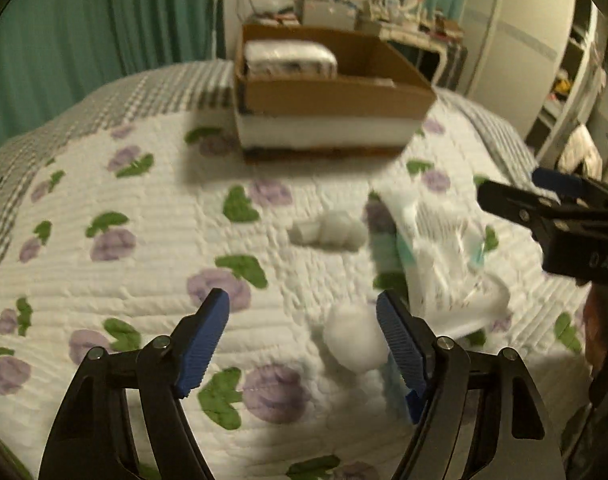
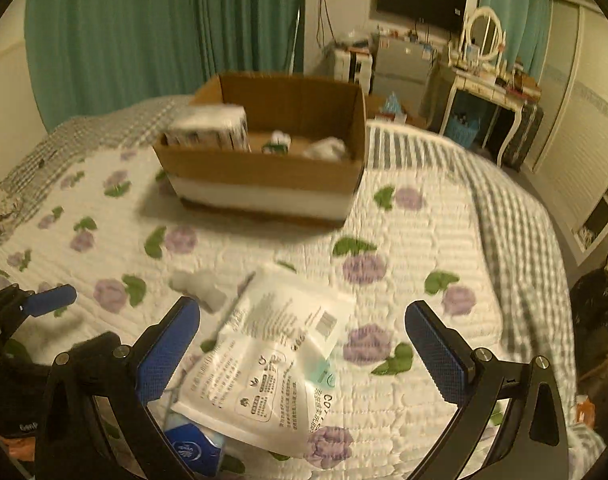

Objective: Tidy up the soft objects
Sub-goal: 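Move both tools back toward the cotton balls and plastic bag, then grasp the cotton ball with the left tool while the right tool grasps the white plastic pack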

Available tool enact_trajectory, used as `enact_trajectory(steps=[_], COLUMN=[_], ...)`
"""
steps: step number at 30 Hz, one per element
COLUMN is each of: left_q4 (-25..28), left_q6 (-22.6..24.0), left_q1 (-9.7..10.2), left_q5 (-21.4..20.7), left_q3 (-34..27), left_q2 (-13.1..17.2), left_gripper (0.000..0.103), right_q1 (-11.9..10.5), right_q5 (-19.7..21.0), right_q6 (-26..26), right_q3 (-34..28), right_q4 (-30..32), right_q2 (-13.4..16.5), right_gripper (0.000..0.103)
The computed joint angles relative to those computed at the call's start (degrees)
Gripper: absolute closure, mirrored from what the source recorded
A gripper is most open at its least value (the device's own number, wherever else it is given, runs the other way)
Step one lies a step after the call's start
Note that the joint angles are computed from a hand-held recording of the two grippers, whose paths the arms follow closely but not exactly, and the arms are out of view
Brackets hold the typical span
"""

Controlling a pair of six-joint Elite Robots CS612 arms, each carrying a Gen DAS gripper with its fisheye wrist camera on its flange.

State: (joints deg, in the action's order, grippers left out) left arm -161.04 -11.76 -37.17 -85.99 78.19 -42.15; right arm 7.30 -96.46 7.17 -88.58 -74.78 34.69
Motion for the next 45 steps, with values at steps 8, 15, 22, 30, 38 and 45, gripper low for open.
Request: enact_trajectory(steps=[8, 15, 22, 30, 38, 45], left_q4=[5.1, 10.3, 15.1, 14.1, 9.9, 4.6], left_q6=[1.5, 2.7, 2.8, 3.2, 2.7, 1.1], left_q1=[0.31, -0.15, -0.75, -1.34, -1.86, -2.24], left_q5=[-4.9, -5.4, -3.7, -1.2, 2.2, 3.9], left_q3=[-1.5, -4.4, -7.1, -6.4, -3.8, -1.0], left_q2=[1.1, 2.8, 4.5, 4.0, 2.3, 0.5], left_gripper=[0.027, 0.028, 0.066, 0.076, 0.077, 0.077], right_q1=[-0.9, -1.8, -3.8, -3.2, -1.4, -0.6], right_q5=[2.4, 5.7, 15.2, 17.4, 10.5, 5.1], right_q6=[1.2, 2.2, 4.2, -0.4, -2.4, -2.0], right_q3=[2.0, 3.1, 4.3, 3.8, 1.5, -2.0], right_q4=[4.2, 7.1, 10.5, 9.9, 6.0, 3.0], right_q2=[0.6, 1.0, 1.2, 1.5, 2.0, 2.1], right_gripper=[0.000, 0.000, 0.000, 0.052, 0.075, 0.075])
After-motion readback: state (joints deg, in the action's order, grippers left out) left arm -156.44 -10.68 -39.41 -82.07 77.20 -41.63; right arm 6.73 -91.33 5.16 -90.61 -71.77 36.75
